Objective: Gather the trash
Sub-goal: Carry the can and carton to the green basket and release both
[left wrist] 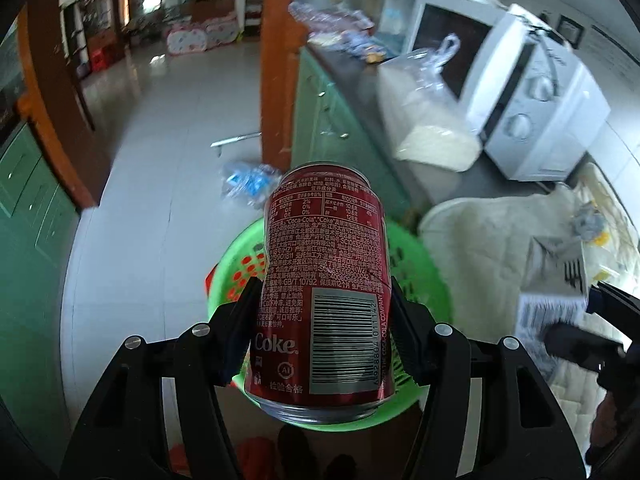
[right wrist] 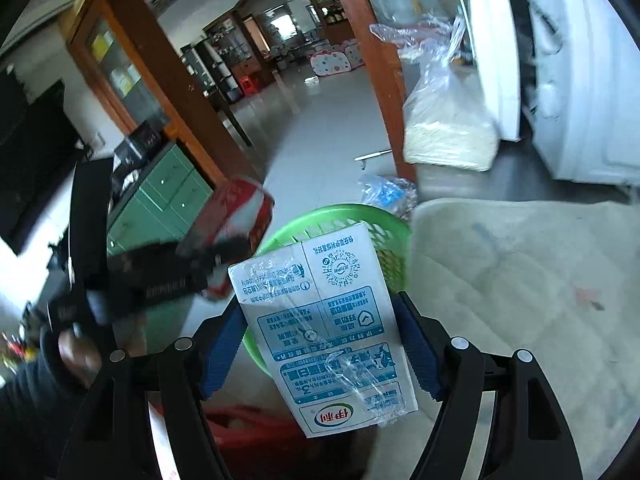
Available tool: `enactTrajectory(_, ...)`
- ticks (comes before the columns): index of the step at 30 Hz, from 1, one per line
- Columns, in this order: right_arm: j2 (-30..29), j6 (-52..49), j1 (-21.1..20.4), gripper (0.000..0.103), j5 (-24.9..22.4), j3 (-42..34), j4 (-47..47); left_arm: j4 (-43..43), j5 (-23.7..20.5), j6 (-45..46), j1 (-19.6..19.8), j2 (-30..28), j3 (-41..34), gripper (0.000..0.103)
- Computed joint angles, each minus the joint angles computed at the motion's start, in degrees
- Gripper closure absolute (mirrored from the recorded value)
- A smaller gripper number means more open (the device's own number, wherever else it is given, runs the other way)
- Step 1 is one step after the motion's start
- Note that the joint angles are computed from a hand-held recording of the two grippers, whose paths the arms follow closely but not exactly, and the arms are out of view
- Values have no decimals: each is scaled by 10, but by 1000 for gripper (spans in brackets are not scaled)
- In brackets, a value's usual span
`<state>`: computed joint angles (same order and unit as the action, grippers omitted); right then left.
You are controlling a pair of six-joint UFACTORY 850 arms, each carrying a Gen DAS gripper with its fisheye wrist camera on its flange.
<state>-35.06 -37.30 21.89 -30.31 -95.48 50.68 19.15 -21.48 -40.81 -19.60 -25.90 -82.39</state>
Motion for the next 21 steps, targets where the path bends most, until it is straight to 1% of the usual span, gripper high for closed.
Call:
enactTrajectory(2,-19,8,4,31,-10,-23,16,-14,-1,5,6,-1,5,41)
enactTrajectory(4,-34,13,8,28,-21,-41,31,-11,-5,-5,8,-2,6,41)
enactTrajectory(5,-37,13,9,23,-19,-44,35,-13,-7,-6,10,-3,7,41)
enactTrajectory(6,-40,21,13,22,-15,-49,28,-20,-6,-3,12,-2,9,40)
enactTrajectory(7,-44,21,16,22,-13,-53,26,-25,-5,-1,14,-4,8,37)
enactTrajectory(9,-46,32,21,22,-8,-61,7,-17,-3,-12,15,-1,14,36)
enactTrajectory(13,-27,8,23,22,-2,-40,8,-12,-2,-12,11,1,15,35)
enactTrajectory(16,-4,-27,19,21,2,-9,22,-15,-2,-11,9,0,11,35)
enactTrajectory(19,28,-54,13,18,17,29,30,-7,1,-17,3,5,11,33)
enactTrajectory(21,47,-59,8,18,31,53,22,2,1,-22,-3,7,8,33)
